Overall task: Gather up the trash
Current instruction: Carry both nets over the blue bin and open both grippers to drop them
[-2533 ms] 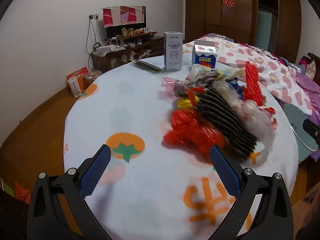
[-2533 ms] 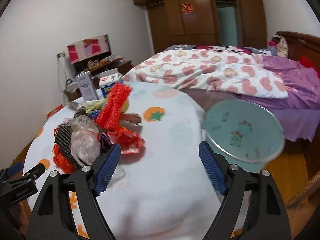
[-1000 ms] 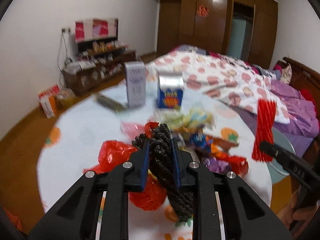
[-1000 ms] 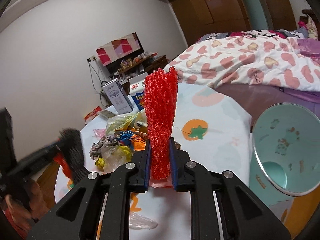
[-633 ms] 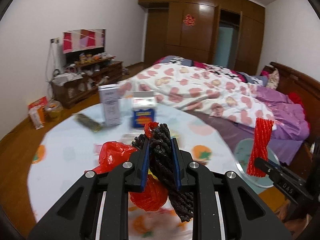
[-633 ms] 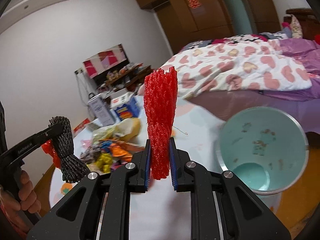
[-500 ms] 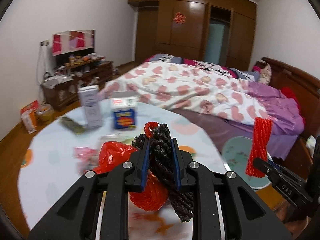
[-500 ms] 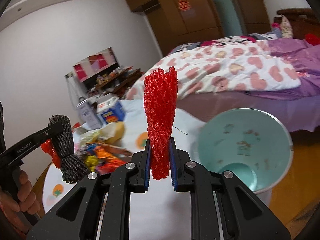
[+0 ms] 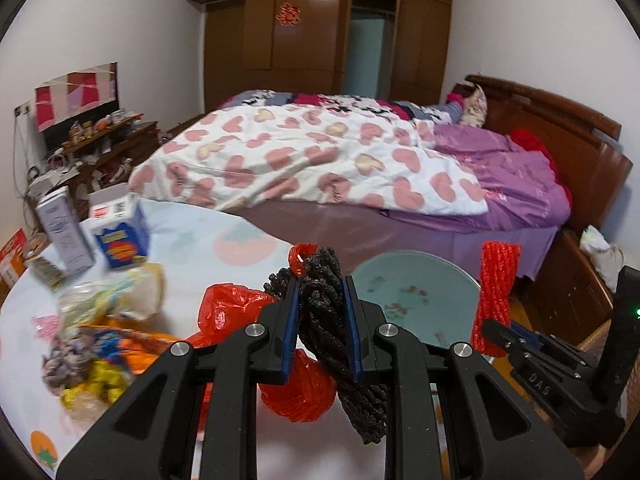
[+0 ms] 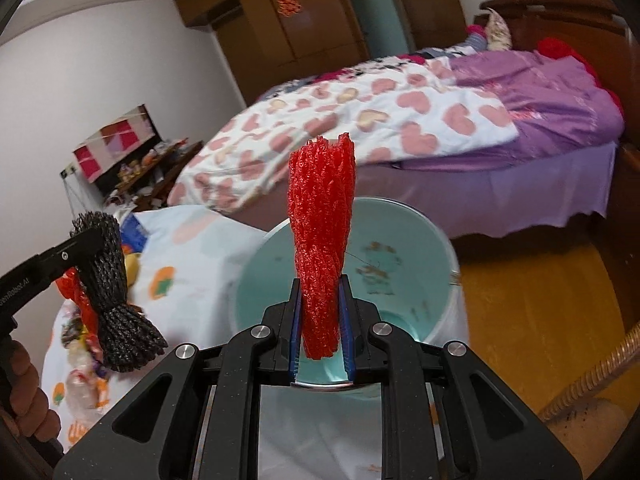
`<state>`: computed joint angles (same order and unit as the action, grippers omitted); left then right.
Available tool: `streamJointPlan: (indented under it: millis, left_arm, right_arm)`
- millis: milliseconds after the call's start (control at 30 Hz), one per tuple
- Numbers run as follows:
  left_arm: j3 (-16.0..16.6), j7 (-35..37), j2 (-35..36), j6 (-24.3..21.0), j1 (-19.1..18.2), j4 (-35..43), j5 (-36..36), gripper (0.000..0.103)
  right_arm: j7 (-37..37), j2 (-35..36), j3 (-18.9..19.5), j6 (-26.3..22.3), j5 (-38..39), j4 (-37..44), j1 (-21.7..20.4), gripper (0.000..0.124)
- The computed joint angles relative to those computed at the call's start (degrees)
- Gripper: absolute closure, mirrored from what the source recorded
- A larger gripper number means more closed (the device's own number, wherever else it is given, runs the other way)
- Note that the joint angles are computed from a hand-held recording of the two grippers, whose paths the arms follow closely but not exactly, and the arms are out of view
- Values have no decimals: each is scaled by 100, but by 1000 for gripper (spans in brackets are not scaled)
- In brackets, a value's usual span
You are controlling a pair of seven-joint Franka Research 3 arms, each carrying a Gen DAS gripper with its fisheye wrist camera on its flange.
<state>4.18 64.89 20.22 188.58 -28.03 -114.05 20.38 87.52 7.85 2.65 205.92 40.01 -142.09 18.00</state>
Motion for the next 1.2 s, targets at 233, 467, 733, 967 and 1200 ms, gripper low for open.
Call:
streamJointPlan:
  millis: [233,467,733,967,1200]
  left_arm:
    - [-373,-27,491,-403,11,706,207,82]
    - [-685,-115,949,-838,102,1331,463,82]
    - [-617,-427,1197,-1332,19,1736,783,51]
    - [-227,-1137,1051,-1371,-205,1639,1333,29]
    - [-11,-1876,720,-1409,-201,1293,2020,22]
  right_arm:
    - [66,96,-96,-123,-65,-54,-139,106]
    - [456,185,-84,-212,-517,-66,-391,104]
    - [652,248,-110,-178,-711,-71,-415,80]
    - [256,141,-196,28,-99,-98,-165,73]
    - [-238,92,-116,258,622,-69,67,57]
